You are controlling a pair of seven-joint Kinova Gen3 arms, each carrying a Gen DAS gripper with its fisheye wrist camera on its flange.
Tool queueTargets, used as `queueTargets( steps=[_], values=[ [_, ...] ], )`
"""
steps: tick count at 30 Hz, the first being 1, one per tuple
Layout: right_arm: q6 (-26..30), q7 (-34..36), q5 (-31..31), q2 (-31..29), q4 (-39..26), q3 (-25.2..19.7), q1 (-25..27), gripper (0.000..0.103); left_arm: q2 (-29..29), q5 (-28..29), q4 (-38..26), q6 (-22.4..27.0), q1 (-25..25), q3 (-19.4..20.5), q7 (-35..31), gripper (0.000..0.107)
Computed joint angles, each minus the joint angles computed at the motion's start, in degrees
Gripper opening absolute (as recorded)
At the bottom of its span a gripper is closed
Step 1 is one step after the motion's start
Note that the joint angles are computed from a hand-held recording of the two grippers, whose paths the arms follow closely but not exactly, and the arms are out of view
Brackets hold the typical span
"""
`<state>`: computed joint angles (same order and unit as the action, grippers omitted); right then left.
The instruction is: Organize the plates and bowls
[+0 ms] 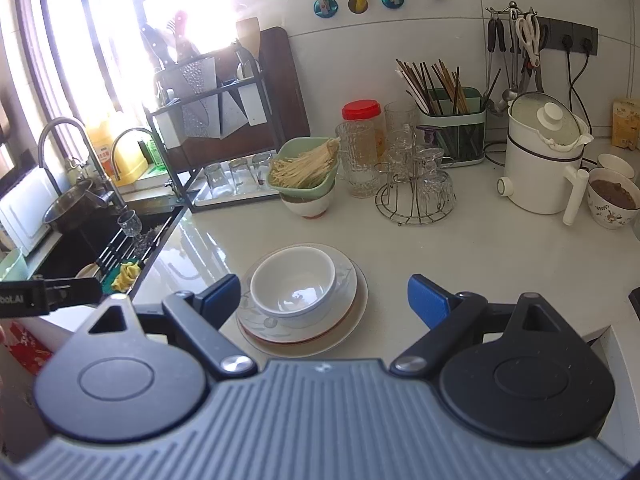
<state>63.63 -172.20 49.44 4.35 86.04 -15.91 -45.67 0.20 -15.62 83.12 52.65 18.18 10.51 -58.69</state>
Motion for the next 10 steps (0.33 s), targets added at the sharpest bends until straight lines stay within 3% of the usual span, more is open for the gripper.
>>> queueTargets(
  steps=[10],
  values=[
    [-1.49,0.79,-1.07,-0.72,0.97,-0.02,0.81,0.092,0.18,1.01,-0.39,0.46,-0.15,-0.07,-1.12,0.099]
  ],
)
